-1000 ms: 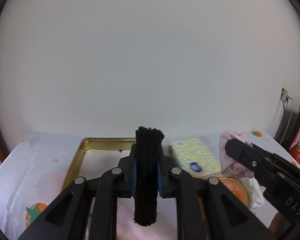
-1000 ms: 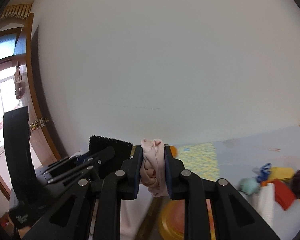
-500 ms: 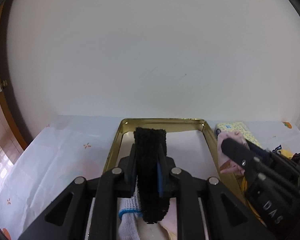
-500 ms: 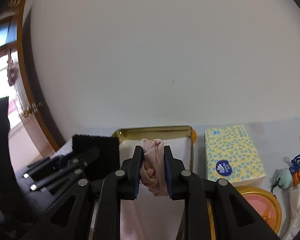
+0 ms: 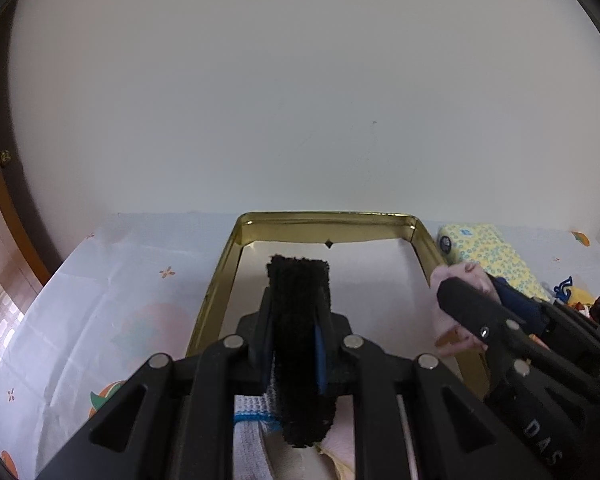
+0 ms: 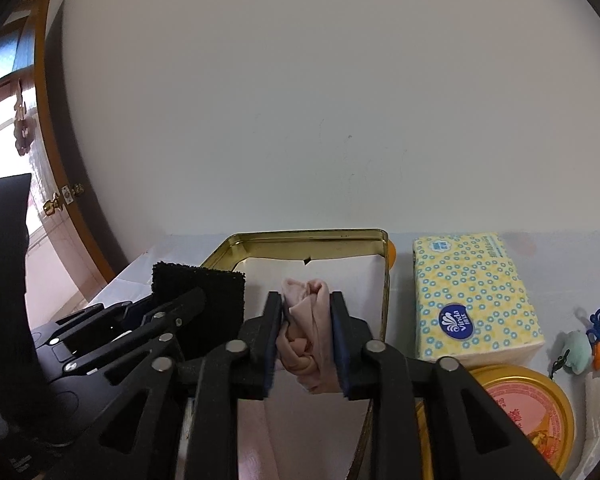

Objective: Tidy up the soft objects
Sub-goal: 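Carry the black pouch and pink sock into the gold tray while both grippers open, then withdraw both open grippers from the gold tray toward the loose items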

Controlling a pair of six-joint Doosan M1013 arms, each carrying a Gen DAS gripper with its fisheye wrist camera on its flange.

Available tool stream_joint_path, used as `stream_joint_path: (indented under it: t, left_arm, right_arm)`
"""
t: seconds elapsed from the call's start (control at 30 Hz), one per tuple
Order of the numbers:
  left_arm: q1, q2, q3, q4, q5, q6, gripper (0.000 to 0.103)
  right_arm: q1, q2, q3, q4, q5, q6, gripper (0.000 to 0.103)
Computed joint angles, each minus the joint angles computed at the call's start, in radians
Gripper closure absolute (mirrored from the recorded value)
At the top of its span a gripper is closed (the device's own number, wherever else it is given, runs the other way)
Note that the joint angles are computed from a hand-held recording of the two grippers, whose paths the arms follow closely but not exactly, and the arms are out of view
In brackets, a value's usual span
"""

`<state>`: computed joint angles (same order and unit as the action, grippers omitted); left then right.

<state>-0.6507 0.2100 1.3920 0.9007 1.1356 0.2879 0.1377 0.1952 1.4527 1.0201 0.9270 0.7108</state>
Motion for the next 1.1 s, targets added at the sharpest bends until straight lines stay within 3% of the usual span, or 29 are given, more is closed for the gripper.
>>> stream_joint_path:
  t: [0.07,0.13,0.27,0.3,0.37,0.47,0.73,1.1]
  left_arm:
    - [-0.005,0.004,-0.004,0.009,0.016,-0.004,0.083]
    - [-0.01,0.009,-0.013,0.016,0.033,-0.013,0.077]
    - [-0.015,0.002,-0.006,0.05,0.064,-0.097,0.031]
    - [-0.016,0.0,-0.005,0.057,0.072,-0.117,0.024]
    - [-0.015,-0.009,0.006,0.07,0.067,-0.158,0.018]
    - [-0.023,-0.012,0.01,0.093,0.074,-0.194,0.005]
    - [-0.051,0.009,-0.004,0.174,0.129,-0.184,0.005]
    - [-0.097,0.012,0.029,0.341,0.172,-0.3,0.003]
  right_arm:
    - [0.004,-0.001,-0.001,-0.014,-0.003,0.005,0.061]
    - [0.0,-0.004,-0.001,-0.025,-0.011,0.013,0.057]
    - [-0.007,-0.005,-0.003,-0.017,-0.02,0.023,0.056]
    - [-0.008,-0.007,-0.001,-0.015,-0.028,0.022,0.053]
    - [-0.012,-0.016,0.008,-0.01,-0.059,0.025,0.036]
    - [-0.018,-0.031,0.026,0.01,-0.107,0.005,0.031]
    - [-0.018,-0.065,0.055,-0.066,-0.222,0.006,0.03]
    - [-0.057,-0.078,0.075,-0.028,-0.232,-0.039,0.03]
